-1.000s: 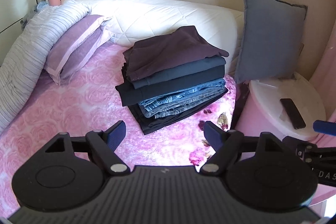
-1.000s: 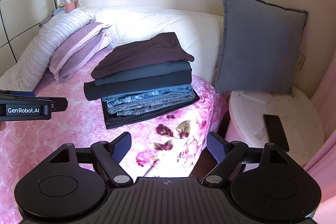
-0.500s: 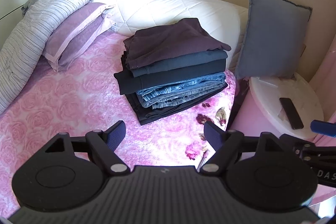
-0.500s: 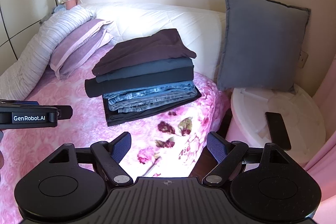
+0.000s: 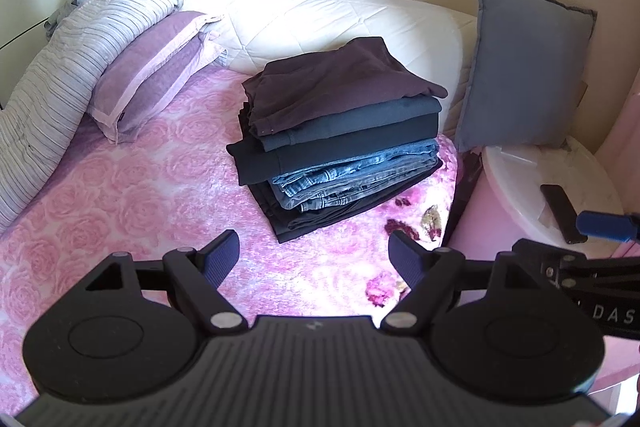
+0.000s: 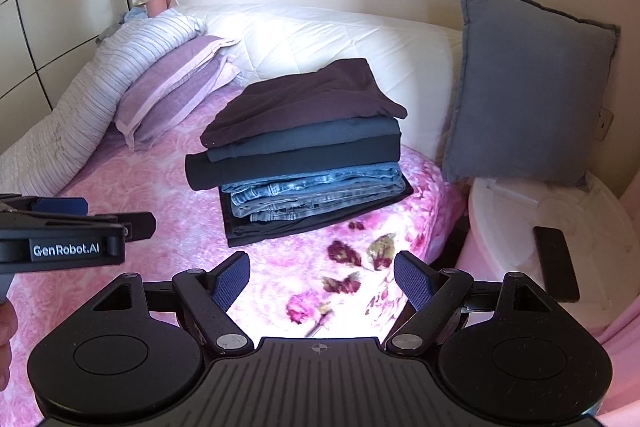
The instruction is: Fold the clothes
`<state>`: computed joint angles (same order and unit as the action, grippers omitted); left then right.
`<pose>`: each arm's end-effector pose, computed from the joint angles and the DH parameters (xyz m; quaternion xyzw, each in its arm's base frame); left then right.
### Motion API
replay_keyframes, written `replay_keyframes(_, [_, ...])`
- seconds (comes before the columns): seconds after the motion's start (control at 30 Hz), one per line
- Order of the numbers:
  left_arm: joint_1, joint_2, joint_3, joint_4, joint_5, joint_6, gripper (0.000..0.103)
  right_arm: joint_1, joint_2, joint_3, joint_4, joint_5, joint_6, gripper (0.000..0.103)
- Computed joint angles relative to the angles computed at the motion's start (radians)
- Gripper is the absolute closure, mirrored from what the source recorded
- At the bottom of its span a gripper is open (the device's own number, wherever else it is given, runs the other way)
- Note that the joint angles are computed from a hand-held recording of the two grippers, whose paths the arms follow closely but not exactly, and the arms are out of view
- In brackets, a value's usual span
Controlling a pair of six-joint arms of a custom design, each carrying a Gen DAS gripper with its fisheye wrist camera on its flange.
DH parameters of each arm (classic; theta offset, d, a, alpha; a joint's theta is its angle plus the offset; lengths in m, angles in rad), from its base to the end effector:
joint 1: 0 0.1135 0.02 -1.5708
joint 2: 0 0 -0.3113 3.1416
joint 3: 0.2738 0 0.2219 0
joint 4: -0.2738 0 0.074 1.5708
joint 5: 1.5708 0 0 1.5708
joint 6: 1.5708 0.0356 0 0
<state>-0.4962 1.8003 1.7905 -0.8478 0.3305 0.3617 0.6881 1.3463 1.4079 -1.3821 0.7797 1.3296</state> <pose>0.3247 -0.1889 0.3931 0.4367 0.8167 -0.1769 0.3332 0.1587 0.0980 0.3938 0.3344 0.8560 -0.1032 0.3806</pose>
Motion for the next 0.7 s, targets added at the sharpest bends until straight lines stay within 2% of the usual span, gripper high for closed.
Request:
replay_keyframes(0.63, [0.001,0.004,-0.01,0.017,-0.005,-0.011,0.023,-0.039,-0.016,-0.025,0.065,-0.034,-0.055,0.021])
replay_keyframes(0.7, [0.003,0.003,-0.012,0.018,-0.003,-0.012,0.021,-0.037,-0.017,-0.027,0.065,-0.037,-0.052,0.021])
